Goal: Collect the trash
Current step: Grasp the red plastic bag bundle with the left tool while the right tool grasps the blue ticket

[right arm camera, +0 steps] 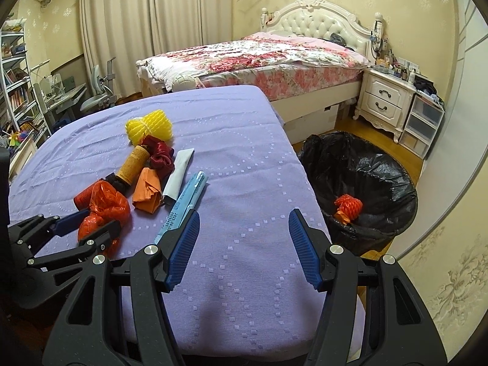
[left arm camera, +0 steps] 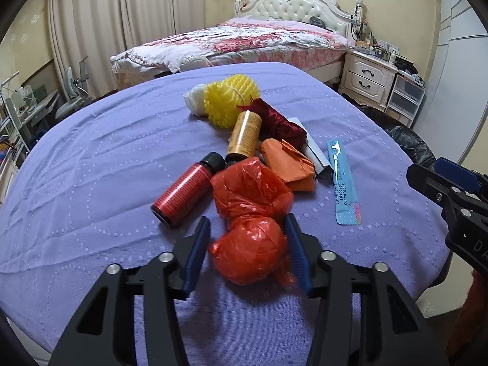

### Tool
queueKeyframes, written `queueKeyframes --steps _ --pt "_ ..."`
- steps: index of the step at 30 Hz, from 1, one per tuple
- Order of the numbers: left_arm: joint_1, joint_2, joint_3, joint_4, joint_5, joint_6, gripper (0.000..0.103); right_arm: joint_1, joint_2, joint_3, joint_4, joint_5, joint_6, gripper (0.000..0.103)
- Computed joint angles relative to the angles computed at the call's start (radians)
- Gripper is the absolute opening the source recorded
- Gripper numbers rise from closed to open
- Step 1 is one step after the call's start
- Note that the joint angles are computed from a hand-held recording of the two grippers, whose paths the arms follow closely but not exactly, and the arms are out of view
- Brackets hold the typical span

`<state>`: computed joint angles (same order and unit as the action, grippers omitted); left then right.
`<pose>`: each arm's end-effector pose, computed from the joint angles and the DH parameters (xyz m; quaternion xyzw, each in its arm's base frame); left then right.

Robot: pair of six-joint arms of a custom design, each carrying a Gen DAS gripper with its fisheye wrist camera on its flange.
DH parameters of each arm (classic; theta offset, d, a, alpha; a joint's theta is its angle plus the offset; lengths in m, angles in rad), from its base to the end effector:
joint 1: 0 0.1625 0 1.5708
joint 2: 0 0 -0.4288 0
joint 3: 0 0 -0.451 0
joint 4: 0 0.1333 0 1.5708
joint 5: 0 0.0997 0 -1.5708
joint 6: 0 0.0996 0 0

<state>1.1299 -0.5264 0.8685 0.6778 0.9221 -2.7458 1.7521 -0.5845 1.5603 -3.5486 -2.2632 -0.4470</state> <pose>-0.1460 -0.7628 0.1068 0.2913 0.8687 -0.2646 0.3008 0.2000 -0.7042 0.0683 0.0999 -0.8350 0.4084 0.3548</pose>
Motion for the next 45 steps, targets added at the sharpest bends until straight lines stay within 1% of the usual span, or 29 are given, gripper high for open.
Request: queueKeyframes --steps 3,12,16,21,27,30,32,35,40,45 --pt "-0.002 -0.016 0.025 -0.021 0.004 0.011 0.041 0.001 0.005 -0.009 0.013 0.001 0.001 0.059" --pt "-0.005 -0.087 0.098 -0.082 0.029 0.018 0.04 0.001 0.025 -0.033 0.055 0.016 0.006 0.059" --pt "-0.003 -0.115 0.116 -0.119 0.019 0.023 0.04 0.003 0.044 -0.063 0.099 0.027 0.019 0.059" --pt "0.003 -0.14 0.126 -0.167 -0.004 0.038 0.04 0.008 0.08 -0.111 0.138 0.025 0.004 0.059" --pt "0.021 -0.135 0.093 -0.167 -0.024 0.03 0.04 0.008 0.112 -0.158 0.18 -0.001 -0.006 0.059" --pt "0.03 -0.13 0.079 -0.16 -0.029 0.022 0.04 0.003 0.108 -0.155 0.193 -0.019 0.004 0.057" --pt "0.035 -0.128 0.071 -0.155 -0.03 0.018 0.04 0.001 0.105 -0.148 0.182 -0.026 0.0 0.052" --pt "0.042 -0.126 0.061 -0.151 -0.031 0.009 0.04 -0.002 0.093 -0.138 0.186 -0.026 0.012 0.05" --pt "0.048 -0.124 0.056 -0.147 -0.032 0.002 0.04 -0.003 0.098 -0.149 0.185 -0.031 -0.004 0.048" --pt "0.05 -0.122 0.053 -0.143 -0.029 0.004 0.04 -0.007 0.102 -0.16 0.194 -0.026 -0.007 0.039"
